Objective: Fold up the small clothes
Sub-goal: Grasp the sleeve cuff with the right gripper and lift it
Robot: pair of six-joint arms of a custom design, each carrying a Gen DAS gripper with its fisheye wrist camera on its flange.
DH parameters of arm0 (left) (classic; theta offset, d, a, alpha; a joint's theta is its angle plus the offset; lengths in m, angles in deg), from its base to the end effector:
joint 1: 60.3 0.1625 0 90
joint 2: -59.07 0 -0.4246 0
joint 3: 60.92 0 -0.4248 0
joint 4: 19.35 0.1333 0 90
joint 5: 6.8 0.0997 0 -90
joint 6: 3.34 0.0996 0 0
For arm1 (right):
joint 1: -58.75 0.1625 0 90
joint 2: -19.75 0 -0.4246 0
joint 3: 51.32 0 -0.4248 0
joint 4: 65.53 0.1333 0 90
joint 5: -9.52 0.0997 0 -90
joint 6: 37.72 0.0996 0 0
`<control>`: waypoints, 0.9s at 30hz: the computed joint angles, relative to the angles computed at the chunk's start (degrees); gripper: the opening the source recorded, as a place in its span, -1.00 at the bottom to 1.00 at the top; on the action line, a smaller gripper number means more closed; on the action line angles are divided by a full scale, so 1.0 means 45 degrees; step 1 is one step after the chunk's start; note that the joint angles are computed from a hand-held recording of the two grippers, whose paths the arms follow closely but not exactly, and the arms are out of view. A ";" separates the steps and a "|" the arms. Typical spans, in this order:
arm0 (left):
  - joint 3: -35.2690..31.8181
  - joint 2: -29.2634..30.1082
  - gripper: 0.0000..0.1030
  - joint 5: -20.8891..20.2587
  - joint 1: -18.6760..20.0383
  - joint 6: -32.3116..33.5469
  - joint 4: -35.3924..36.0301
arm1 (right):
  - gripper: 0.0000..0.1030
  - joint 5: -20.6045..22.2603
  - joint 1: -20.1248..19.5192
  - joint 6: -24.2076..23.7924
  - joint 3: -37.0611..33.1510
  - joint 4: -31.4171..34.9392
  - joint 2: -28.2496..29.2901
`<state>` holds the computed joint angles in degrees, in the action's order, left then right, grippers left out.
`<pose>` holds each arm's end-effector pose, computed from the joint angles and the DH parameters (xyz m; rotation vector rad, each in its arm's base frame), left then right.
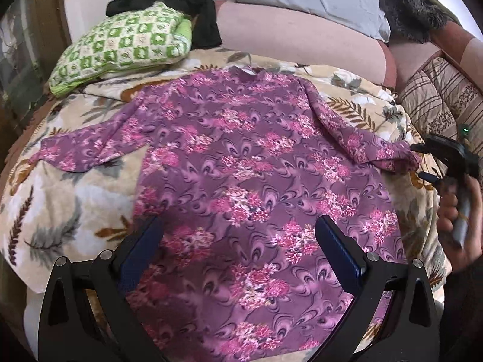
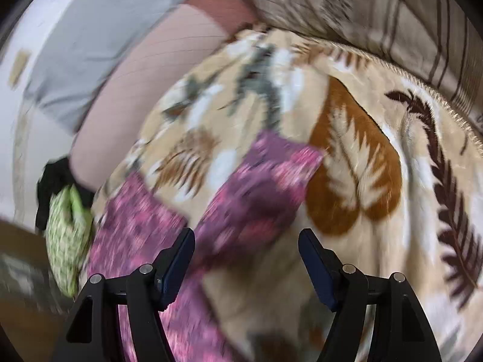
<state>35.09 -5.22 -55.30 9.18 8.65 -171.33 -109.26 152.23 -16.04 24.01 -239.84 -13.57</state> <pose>-0.0479 -0.6966 0.3075 0.4302 2.3425 -0.7056 0.1339 -0.7963 0.1140 -0.6648 -2.5218 1.1249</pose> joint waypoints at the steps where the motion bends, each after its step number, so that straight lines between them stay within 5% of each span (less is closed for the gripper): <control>1: -0.0060 0.0098 0.96 -0.0019 0.0058 0.0037 0.0030 | 0.30 -0.0098 -0.0175 0.0355 -0.0312 0.0319 0.0120; 6: -0.0422 0.0484 0.96 0.0010 0.0353 0.0001 0.0268 | -0.58 -0.0119 -0.0486 0.0169 -0.1035 0.0676 0.0536; 11: -0.0676 0.0482 0.96 -0.0236 0.0635 -0.0310 0.0387 | -0.72 -0.0634 0.0651 -0.2425 -0.0417 -0.2412 0.0461; 15: -0.0872 0.0314 0.96 -0.0456 0.0730 -0.0541 0.0517 | -0.72 -0.0198 0.2271 -0.6138 0.0063 -0.5230 0.0666; 18: -0.1002 0.0094 0.96 -0.0498 0.0786 -0.0579 0.0349 | -0.73 0.1453 0.3241 -0.7932 0.0339 -0.5838 0.0978; 23: -0.1576 -0.0161 0.96 -0.0513 0.1095 -0.0847 0.0480 | -0.74 0.3251 0.4067 -0.9022 0.0185 -0.3928 0.2064; 27: -0.2121 -0.0117 0.96 -0.0445 0.1424 -0.1107 0.0771 | -0.73 0.2283 0.3937 -0.7886 -0.0828 -0.0540 0.3449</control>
